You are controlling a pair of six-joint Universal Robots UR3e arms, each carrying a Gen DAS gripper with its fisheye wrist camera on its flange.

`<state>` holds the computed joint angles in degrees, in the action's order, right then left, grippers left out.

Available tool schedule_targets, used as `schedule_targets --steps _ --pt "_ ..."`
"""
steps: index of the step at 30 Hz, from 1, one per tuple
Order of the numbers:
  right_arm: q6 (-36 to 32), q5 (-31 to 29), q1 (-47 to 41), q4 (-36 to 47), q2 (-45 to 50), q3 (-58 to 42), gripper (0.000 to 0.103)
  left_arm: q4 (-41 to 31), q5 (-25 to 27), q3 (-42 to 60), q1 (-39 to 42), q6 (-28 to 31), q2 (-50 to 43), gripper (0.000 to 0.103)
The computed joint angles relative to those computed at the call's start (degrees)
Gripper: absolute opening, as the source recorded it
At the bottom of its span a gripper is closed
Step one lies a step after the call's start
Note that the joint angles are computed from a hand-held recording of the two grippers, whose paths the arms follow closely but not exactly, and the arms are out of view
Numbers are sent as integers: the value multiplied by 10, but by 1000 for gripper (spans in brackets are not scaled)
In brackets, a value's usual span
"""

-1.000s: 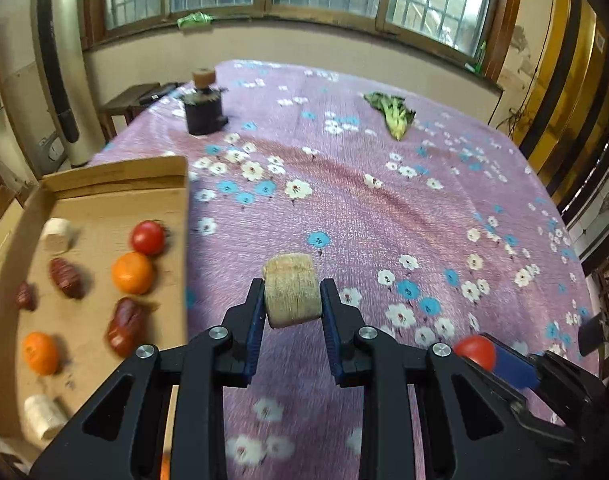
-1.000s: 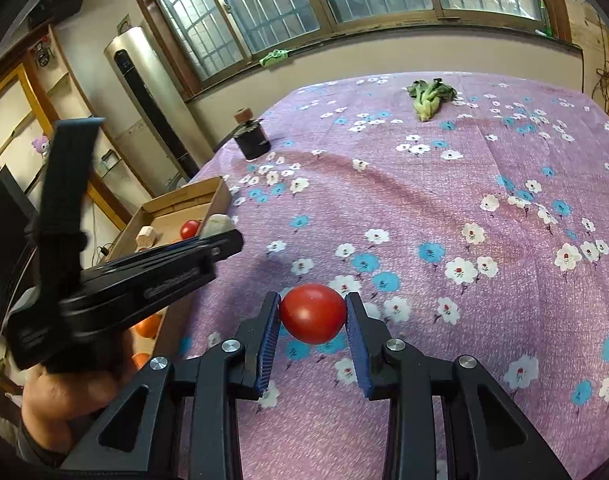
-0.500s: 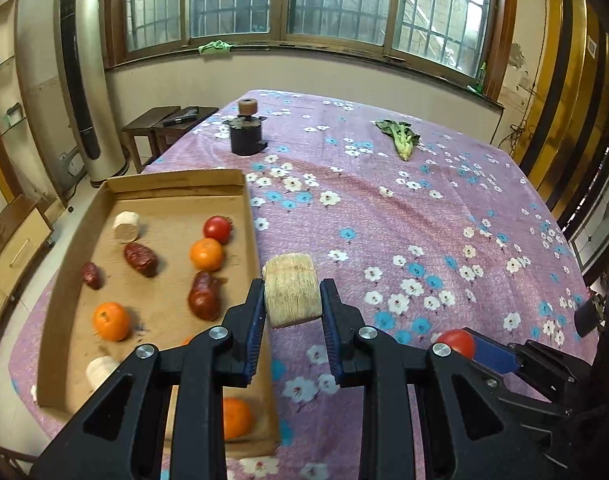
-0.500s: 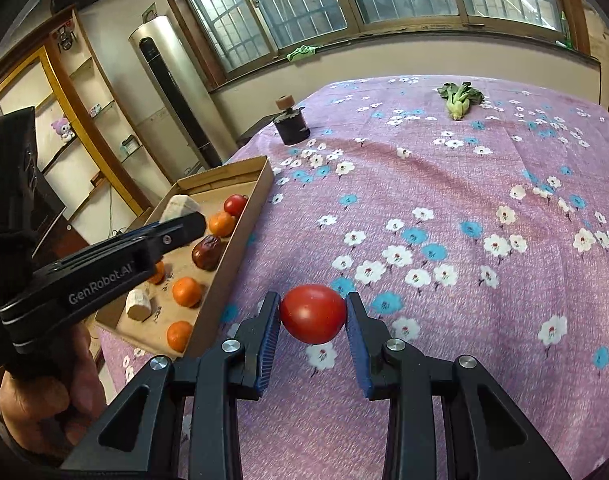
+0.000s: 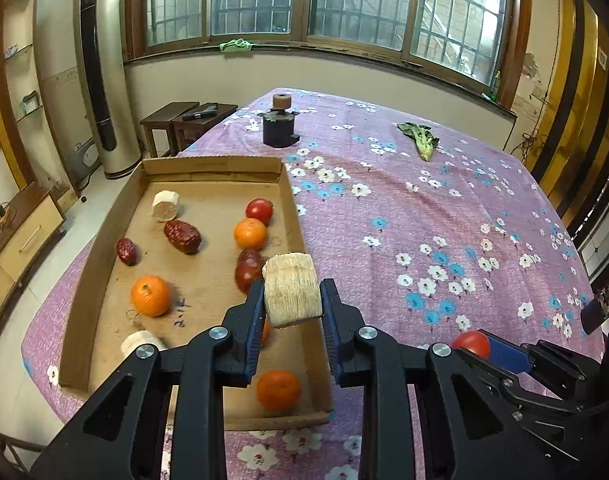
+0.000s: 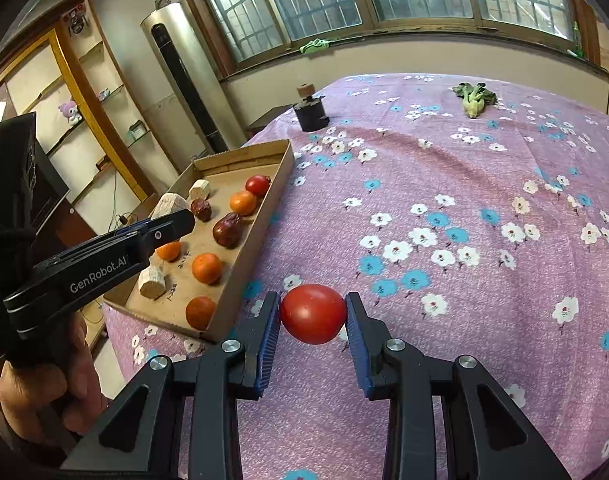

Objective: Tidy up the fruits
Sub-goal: 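Carry the held cube and tomato over the cardboard tray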

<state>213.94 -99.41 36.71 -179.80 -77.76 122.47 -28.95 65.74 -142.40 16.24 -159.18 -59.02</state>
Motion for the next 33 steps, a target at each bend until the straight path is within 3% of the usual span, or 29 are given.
schedule_targets --steps 11,24,33 --pt "-2 1 26 26 44 -54 33 -86 -51 -24 104 69 70 24" --pt "-14 16 35 47 82 -109 33 -251 -121 -13 277 181 119 24" --pt "-56 34 37 99 155 -241 33 -267 -124 -7 302 198 103 24"
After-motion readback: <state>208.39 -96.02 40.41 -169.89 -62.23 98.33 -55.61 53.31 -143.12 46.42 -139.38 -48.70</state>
